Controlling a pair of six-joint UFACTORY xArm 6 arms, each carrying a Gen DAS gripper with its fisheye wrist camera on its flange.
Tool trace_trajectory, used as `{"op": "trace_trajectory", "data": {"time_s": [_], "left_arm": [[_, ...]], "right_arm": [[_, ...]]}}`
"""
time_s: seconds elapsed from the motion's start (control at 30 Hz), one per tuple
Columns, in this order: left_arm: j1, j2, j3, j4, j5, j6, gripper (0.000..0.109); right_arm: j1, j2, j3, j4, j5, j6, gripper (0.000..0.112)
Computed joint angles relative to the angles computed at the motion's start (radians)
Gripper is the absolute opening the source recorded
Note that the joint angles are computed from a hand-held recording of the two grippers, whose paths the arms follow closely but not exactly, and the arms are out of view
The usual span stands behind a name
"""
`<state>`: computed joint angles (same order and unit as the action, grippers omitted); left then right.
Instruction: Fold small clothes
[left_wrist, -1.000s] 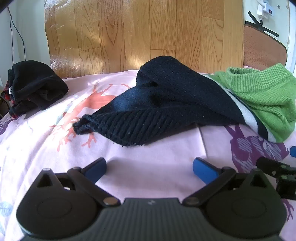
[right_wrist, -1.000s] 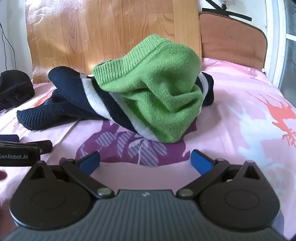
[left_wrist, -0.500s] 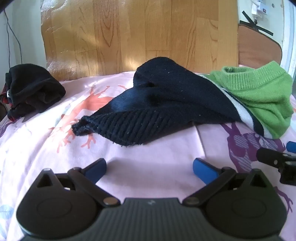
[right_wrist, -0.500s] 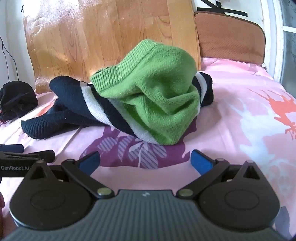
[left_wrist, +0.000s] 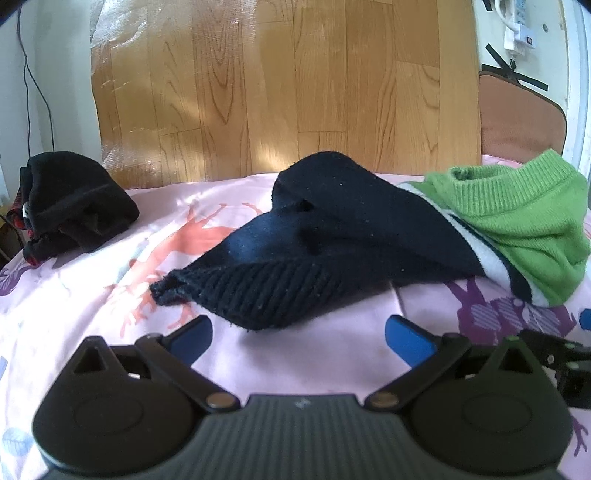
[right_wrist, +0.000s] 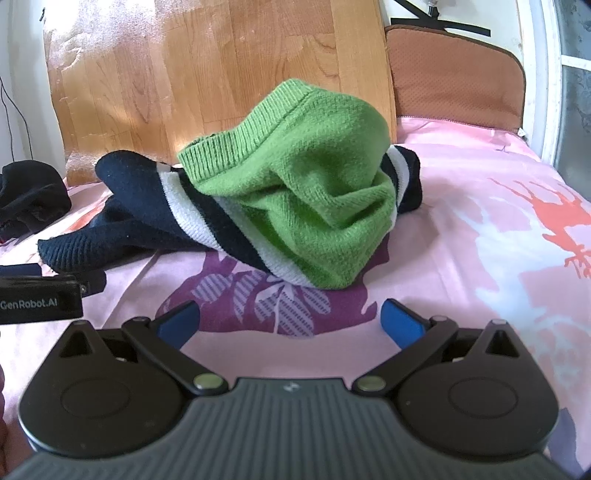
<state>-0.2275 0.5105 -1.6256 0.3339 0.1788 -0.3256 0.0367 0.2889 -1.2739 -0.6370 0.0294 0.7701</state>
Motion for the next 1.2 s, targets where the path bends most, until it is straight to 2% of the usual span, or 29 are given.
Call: {"op": "trace_trajectory", "data": {"time_s": [0.2,0.6,1.2], "left_arm": [[0.000,-0.008,0.020,-0.019,-0.024,0.018,0.103],[0.001,-0.021,0.049,-0.064,-0.066,0.070,0.103],[-0.003,-0.026,0.064,-0.135,-0.091,0.137,0.103]], "right_arm": [[-0.013,0.000,-0.014,-0.161,-0.008,0.148,0.103],[-0.026,-0.003,-0.022,-0.280,-0.012,0.278,0.103],[-0.035,-0.004,-0.031,-0.371,-0.017,0.382,0.103]]}}
